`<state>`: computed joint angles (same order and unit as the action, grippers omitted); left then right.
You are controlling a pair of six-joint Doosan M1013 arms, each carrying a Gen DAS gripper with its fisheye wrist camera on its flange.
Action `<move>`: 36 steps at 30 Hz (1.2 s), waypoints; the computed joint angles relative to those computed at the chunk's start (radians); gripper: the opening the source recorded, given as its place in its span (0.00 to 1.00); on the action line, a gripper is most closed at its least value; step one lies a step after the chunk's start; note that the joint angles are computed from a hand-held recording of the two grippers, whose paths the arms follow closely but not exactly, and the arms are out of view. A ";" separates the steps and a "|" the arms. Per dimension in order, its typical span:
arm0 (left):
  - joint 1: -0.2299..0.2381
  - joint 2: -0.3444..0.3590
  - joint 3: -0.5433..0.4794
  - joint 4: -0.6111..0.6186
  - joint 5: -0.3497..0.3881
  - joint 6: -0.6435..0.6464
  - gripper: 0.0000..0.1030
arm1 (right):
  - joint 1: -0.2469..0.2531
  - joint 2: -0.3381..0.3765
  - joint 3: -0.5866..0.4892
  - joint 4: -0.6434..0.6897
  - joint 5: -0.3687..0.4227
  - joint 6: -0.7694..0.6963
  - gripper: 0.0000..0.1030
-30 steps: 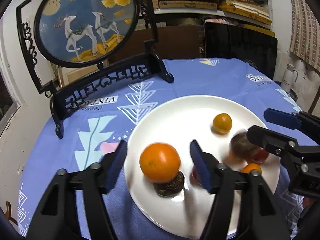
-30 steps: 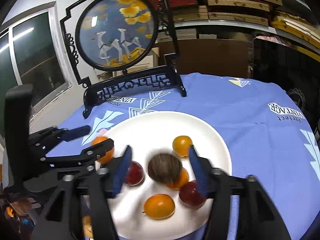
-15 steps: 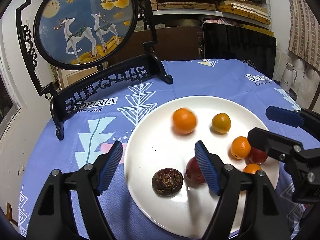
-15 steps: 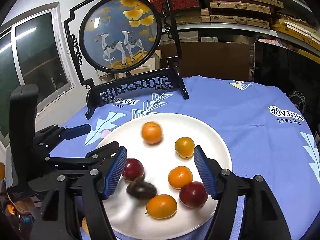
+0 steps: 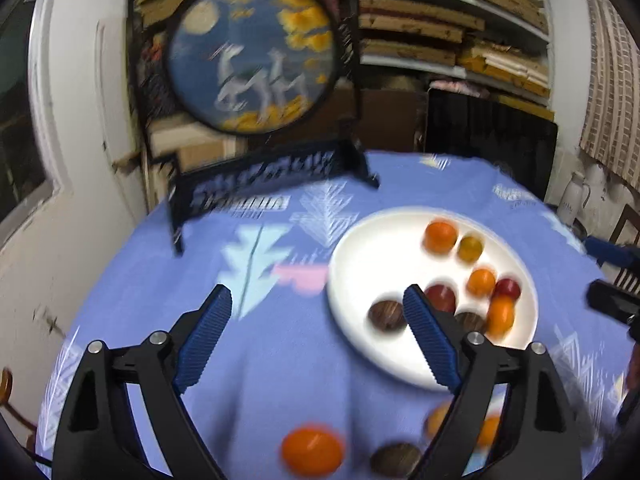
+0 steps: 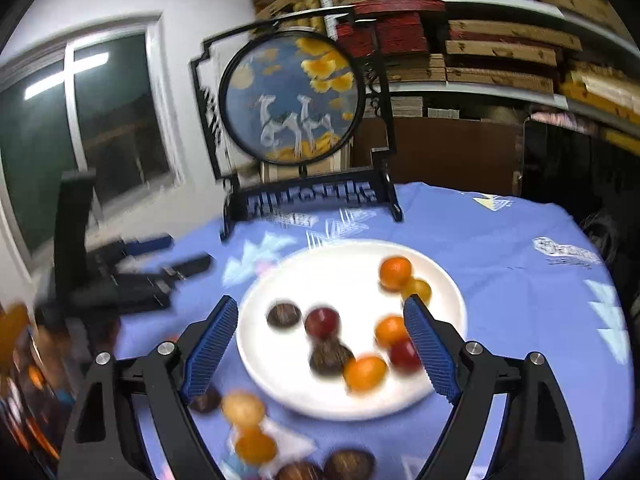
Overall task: Organize fruits
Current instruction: 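Withdraw both grippers from the plate toward the remaining fruit, then grasp an orange with left while right grasps a dark brown fruit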
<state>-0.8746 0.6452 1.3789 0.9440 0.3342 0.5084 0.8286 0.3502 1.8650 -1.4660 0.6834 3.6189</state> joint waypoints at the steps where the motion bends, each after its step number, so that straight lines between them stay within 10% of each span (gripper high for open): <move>1: 0.002 -0.007 0.015 -0.017 0.015 0.020 0.82 | 0.012 -0.002 0.004 0.039 0.016 -0.047 0.83; 9: 0.010 -0.044 0.125 -0.052 0.064 0.133 0.83 | 0.088 -0.006 0.048 0.314 0.099 -0.257 0.83; 20: 0.009 0.025 0.036 -0.487 0.086 0.509 0.83 | 0.109 0.005 0.074 0.399 0.022 -0.262 0.83; 25: 0.017 0.046 0.009 -0.639 0.121 0.625 0.43 | 0.097 0.023 0.054 0.442 -0.002 -0.335 0.83; 31: 0.020 0.011 0.049 -0.707 0.078 0.675 0.42 | 0.041 0.041 0.033 0.598 -0.079 -0.447 0.82; 36: 0.004 -0.020 0.080 -0.628 0.039 0.624 0.42 | 0.045 0.044 0.025 0.611 -0.064 -0.479 0.43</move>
<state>-0.8703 0.6256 1.4593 0.3165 0.3728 1.1327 0.8732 0.3937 1.8901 -0.8547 0.6197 3.1395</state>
